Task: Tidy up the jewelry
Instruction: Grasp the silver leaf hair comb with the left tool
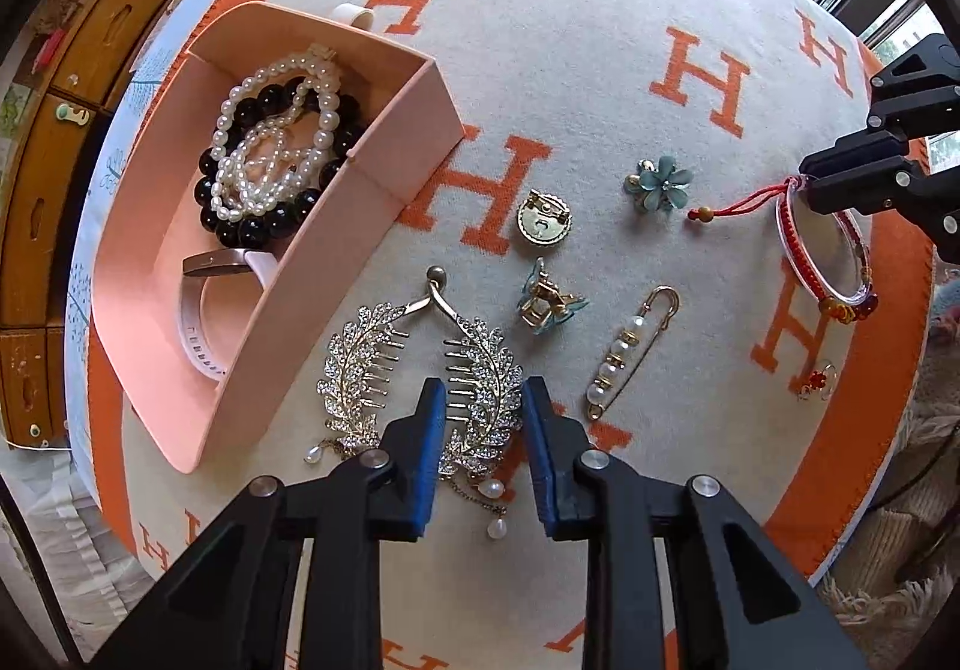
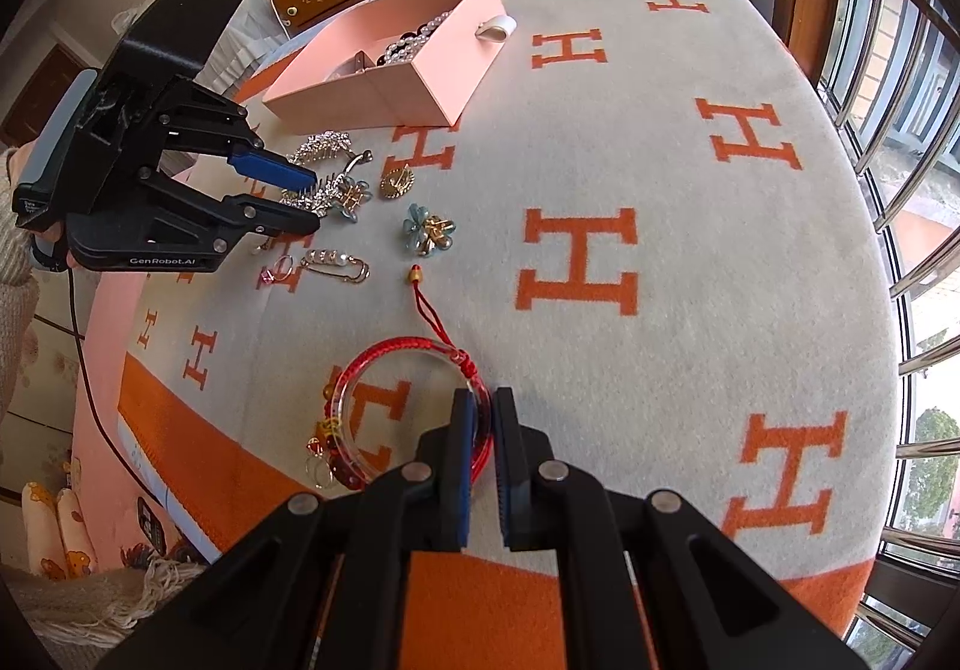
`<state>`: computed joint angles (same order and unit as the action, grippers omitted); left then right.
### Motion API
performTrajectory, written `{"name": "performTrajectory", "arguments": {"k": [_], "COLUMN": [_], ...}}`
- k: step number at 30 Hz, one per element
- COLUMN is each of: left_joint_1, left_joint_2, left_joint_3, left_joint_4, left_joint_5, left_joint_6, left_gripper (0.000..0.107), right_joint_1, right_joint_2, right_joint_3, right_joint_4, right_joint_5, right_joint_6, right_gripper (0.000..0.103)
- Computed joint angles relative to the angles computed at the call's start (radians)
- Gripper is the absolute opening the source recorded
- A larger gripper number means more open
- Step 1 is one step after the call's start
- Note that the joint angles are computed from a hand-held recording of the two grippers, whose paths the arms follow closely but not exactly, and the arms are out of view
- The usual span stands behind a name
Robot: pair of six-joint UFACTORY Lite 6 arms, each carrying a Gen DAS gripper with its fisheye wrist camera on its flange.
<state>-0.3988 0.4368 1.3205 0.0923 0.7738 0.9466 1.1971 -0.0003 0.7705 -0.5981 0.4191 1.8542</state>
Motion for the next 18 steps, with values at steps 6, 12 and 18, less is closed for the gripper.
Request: {"name": "performTrajectory", "arguments": {"k": [6, 12, 18], "left_joint_1": [0.001, 0.095, 0.192], "left_joint_2": [-0.068, -0.227, -0.343], "left_joint_3": [-0.089, -0.220, -0.205], "left_joint_4": [0.010, -0.095, -0.192], "left_joint_5": [-0.088, -0.117, -0.046], "left_joint_6": [-0.065, 0.009, 0.116], "left_gripper": [0.023, 0.023, 0.023], "right_joint_1": [-0.003, -0.007, 0.024], "right_joint_2": [-0.019, -0.037, -0.025], "right_joint_3": [-0.023, -0.029, 0.056], "right_joint_4": [-0.018, 0.023, -0.010], "right_joint_5": [-0.019, -0.019, 0.046], "right_joint_6": [0.029, -0.006, -0.010], "right_gripper": [0.006, 0.006, 0.006]}}
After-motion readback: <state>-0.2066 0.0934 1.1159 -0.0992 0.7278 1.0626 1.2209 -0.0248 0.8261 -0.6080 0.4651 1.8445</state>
